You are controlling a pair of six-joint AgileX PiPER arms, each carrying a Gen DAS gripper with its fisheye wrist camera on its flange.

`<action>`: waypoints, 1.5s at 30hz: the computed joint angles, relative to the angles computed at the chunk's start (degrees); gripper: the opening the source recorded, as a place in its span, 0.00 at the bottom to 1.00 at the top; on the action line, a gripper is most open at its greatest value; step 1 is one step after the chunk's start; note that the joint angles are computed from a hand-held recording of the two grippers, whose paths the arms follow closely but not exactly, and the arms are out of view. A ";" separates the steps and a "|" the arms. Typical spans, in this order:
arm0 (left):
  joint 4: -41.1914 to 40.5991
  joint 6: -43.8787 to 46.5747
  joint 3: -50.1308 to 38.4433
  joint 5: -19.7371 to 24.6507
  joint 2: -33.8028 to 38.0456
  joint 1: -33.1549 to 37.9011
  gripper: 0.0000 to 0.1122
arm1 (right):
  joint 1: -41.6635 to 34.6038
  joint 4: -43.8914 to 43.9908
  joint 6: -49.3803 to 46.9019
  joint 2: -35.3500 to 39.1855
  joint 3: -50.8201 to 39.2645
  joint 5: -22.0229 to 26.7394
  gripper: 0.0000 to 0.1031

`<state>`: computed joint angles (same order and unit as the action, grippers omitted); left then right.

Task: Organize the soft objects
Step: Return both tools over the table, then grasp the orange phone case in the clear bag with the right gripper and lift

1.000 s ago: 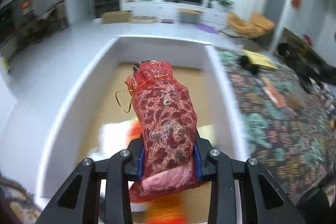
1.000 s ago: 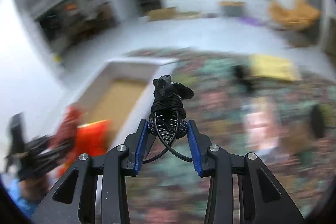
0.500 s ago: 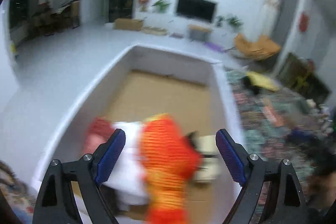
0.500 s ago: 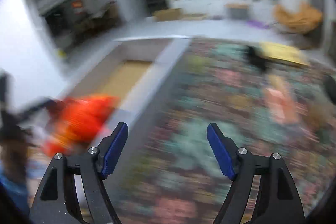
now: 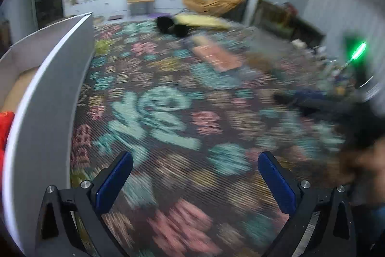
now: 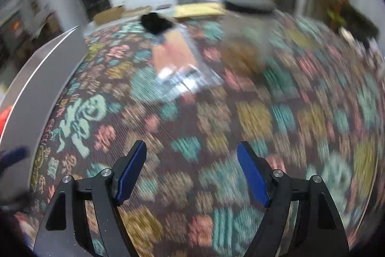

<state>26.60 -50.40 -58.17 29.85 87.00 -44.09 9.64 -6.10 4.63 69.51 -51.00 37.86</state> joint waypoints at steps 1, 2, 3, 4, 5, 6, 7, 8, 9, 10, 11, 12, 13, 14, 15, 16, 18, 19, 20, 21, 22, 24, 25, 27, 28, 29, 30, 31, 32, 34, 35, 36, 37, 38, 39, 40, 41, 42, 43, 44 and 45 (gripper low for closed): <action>2.71 -1.69 -0.41 -0.14 2.03 0.85 0.92 | 1.18 -1.55 0.06 3.57 -3.67 0.75 0.78; 4.76 -3.40 -0.44 -0.12 3.40 0.99 0.92 | 2.04 -3.26 0.70 5.89 -6.41 1.37 0.78; 5.56 -3.69 -0.79 -0.46 5.45 2.20 0.92 | 3.42 -5.56 1.89 9.79 -10.41 1.63 0.78; 5.52 -3.81 0.22 -1.50 6.01 3.24 0.92 | 3.77 -6.09 1.49 13.26 -14.63 2.58 0.78; 4.41 -3.22 0.23 -1.56 6.87 3.96 0.92 | 3.77 -6.33 1.40 15.37 -16.70 2.66 0.78; 5.59 -3.89 1.35 -3.00 6.59 4.29 0.92 | 2.94 -5.64 0.17 19.34 -20.79 2.97 0.78; 4.66 -2.77 0.89 -2.48 7.06 4.35 0.92 | 2.27 -4.67 -0.97 22.58 -24.29 3.84 0.78; 6.01 -3.72 0.11 -0.93 7.71 3.65 0.92 | 1.79 -3.71 -1.67 26.29 -28.16 5.12 0.78; 7.06 -4.40 -0.66 0.57 8.29 2.89 0.92 | 1.17 -2.46 -2.45 30.05 -32.34 7.13 0.78; 7.24 -4.39 -0.79 0.77 8.39 2.79 0.92 | 0.67 -2.18 -2.22 33.84 -36.14 8.98 0.78; 6.79 -4.09 -0.75 0.18 8.50 3.08 0.92 | 0.15 -1.80 -2.06 37.70 -39.67 10.58 0.78; 6.25 -3.66 -0.41 -0.56 8.29 3.51 0.92 | -0.44 -0.22 -3.31 40.43 -42.27 12.44 0.79; 6.20 -3.65 -0.22 -0.65 8.09 3.53 0.92 | -0.79 1.66 -4.83 42.37 -44.37 14.52 0.89; 6.45 -3.87 -0.18 -0.31 8.00 3.33 0.92 | -0.52 1.24 -5.53 43.23 -44.37 14.31 0.94; 6.64 -4.02 -0.39 0.00 8.11 3.17 0.92 | 0.07 -0.16 -5.77 42.34 -42.45 11.81 0.94; 6.76 -4.13 -0.35 0.07 8.09 3.13 0.92 | -0.36 0.73 -6.01 42.34 -42.13 11.44 0.94; 6.46 -3.71 -0.66 -0.18 8.46 3.43 0.92 | -0.88 0.30 -3.39 41.86 -41.89 12.41 0.89; 6.35 -3.58 -1.00 -0.05 8.68 3.42 0.92 | -0.75 0.06 -2.90 40.99 -40.54 11.65 0.78; 6.35 -3.59 -0.96 -0.02 8.63 3.40 0.92 | -0.13 -1.21 -2.13 39.54 -38.49 11.04 0.77; 6.37 -3.62 -0.92 0.00 8.59 3.37 0.92 | 0.17 -0.52 -2.56 37.51 -35.90 11.28 0.77; 6.40 -3.65 -0.87 0.03 8.54 3.35 0.92 | 0.27 1.14 -3.77 34.57 -32.34 10.91 0.77; 6.40 -3.69 -0.75 0.03 8.41 3.32 0.92 | 0.85 2.66 -6.07 26.90 -22.47 10.20 0.77; 6.43 -3.73 -0.71 0.06 8.37 3.27 0.92 | 1.05 2.67 -6.98 23.52 -18.10 9.93 0.77; 6.32 -3.47 -0.86 0.07 8.49 3.42 0.92 | 0.52 2.13 -8.73 14.05 -7.92 10.60 0.77; 6.33 -3.40 -0.97 0.12 8.59 3.46 0.92 | -1.31 2.82 -10.37 9.69 -3.77 11.37 0.77; 6.45 -3.54 -1.17 0.25 8.75 3.34 0.92 | -4.30 4.23 -12.83 5.82 -0.72 12.71 0.77; 6.45 -3.54 -1.17 0.25 8.75 3.34 0.92 | -8.50 5.23 -15.81 1.89 2.13 13.88 0.77; 6.54 -3.67 -1.24 0.31 8.83 3.26 0.92 | -14.17 6.35 -19.68 -0.81 4.01 14.71 0.77; 6.61 -3.75 -1.30 0.38 8.88 3.20 0.92 | -19.90 7.76 -22.41 -2.44 4.96 14.99 0.77; 6.71 -3.89 -1.23 0.47 8.79 3.09 0.92 | -29.77 8.44 -25.57 -1.71 4.04 13.93 0.77; 6.68 -3.84 -1.16 0.43 8.74 3.14 0.92 | -33.73 9.59 -27.32 0.11 2.71 12.42 0.77; 6.72 -3.91 -1.19 0.47 8.75 3.07 0.92 | -36.61 11.33 -28.84 3.30 0.34 10.34 0.77; 6.72 -3.91 -1.19 0.47 8.75 3.07 0.92 | -37.19 12.10 -28.70 5.77 -1.65 8.65 0.77; 6.67 -3.81 -1.16 0.43 8.75 3.15 0.92 | -36.44 10.74 -26.27 9.31 -4.49 5.39 0.77; 6.68 -3.86 -1.18 0.46 8.75 3.10 0.92 | -35.68 10.85 -25.00 12.29 -6.95 3.22 0.76; 6.68 -3.86 -1.18 0.46 8.75 3.10 0.92 | -35.73 13.13 -25.86 15.34 -9.64 1.33 0.76; 6.64 -3.77 -1.17 0.42 8.75 3.16 0.92 | -35.83 16.34 -26.97 19.22 -13.21 -1.10 0.77; 6.67 -3.83 -1.18 0.45 8.75 3.12 0.92 | -36.15 19.55 -28.69 21.55 -15.71 -1.61 0.78; 6.67 -3.83 -1.18 0.45 8.75 3.12 0.92 | -36.23 21.82 -28.75 24.86 -19.73 -1.33 0.79; 6.67 -3.83 -1.18 0.45 8.75 3.12 0.92 | -35.31 21.79 -27.03 26.91 -22.05 -1.28 0.79; 6.67 -3.83 -1.18 0.45 8.75 3.12 0.92 | -35.11 20.93 -24.74 28.08 -24.06 -0.85 0.80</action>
<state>33.27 -54.23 -59.35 30.31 95.75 -40.98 -25.47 14.83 -20.11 97.59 -75.06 37.01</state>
